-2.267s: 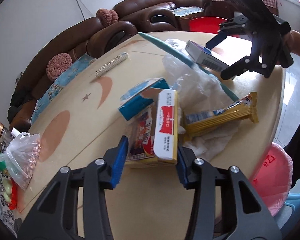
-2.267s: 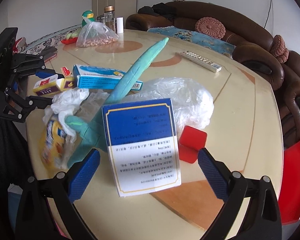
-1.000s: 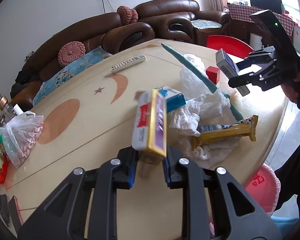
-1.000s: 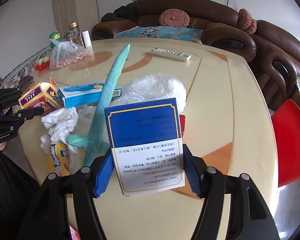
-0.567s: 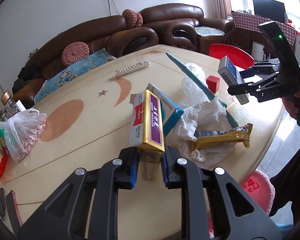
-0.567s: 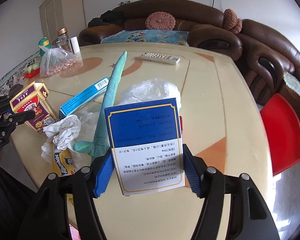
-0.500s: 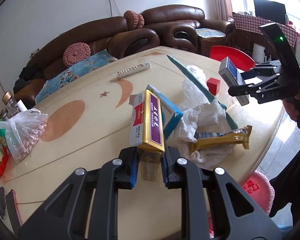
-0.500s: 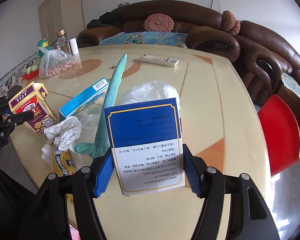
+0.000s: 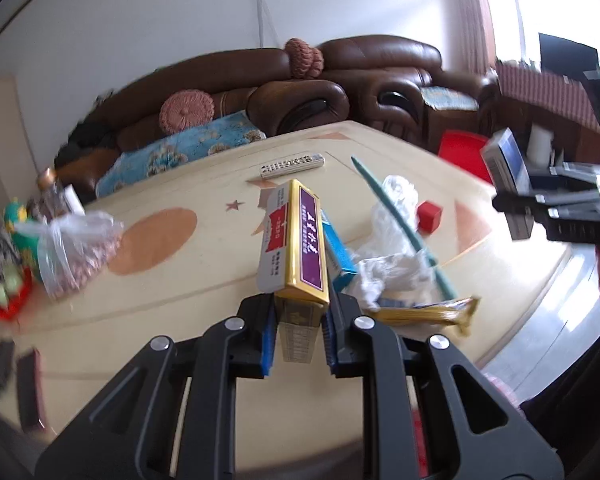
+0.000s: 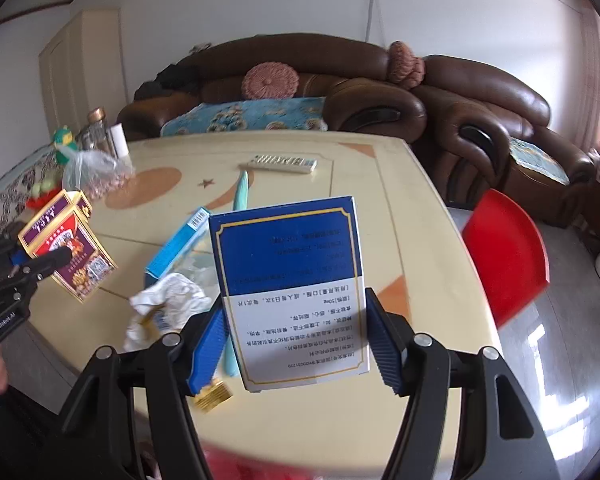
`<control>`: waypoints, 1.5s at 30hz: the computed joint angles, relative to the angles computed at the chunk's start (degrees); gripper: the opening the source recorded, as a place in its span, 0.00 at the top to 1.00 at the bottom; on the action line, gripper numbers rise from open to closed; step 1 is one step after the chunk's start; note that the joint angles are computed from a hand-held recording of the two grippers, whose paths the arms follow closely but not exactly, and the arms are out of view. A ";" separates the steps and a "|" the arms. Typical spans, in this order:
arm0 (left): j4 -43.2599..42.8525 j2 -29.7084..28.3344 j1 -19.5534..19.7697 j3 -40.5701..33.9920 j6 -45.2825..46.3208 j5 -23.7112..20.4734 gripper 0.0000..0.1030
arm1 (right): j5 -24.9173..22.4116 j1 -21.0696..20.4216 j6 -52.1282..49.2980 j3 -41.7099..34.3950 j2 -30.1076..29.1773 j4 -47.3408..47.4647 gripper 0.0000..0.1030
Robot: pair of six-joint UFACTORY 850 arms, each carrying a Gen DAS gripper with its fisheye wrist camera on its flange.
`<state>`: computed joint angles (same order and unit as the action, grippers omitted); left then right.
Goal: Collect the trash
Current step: 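Carry the cigarette pack and card box with both tools over the pink bin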
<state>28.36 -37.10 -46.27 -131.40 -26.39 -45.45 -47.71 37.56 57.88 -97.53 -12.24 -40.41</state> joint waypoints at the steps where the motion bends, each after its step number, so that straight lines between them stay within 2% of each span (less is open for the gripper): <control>1: 1.28 0.97 -0.39 1.24 -2.70 0.13 0.81 | -1.18 1.02 1.30 0.10 0.54 -1.37 0.40; 5: 4.60 4.76 -2.63 5.60 -9.68 -0.83 0.81 | -5.60 4.46 4.27 0.45 2.44 -4.17 0.40; 12: 6.83 8.47 -6.63 7.91 -13.15 -3.41 0.81 | -9.15 9.69 8.31 1.71 5.70 -6.28 0.40; 18: 8.72 12.28 -8.80 12.02 -16.33 -3.18 0.81 | -11.75 13.44 10.17 2.05 7.33 -8.44 0.40; 31: 9.65 15.29 -12.18 16.28 -17.34 -3.48 0.81 | -13.84 17.06 11.78 3.18 9.44 -8.28 0.40; 45: 5.90 16.84 -13.26 21.55 -14.80 -1.65 0.81 | -12.26 17.18 14.08 8.69 11.76 -4.37 0.40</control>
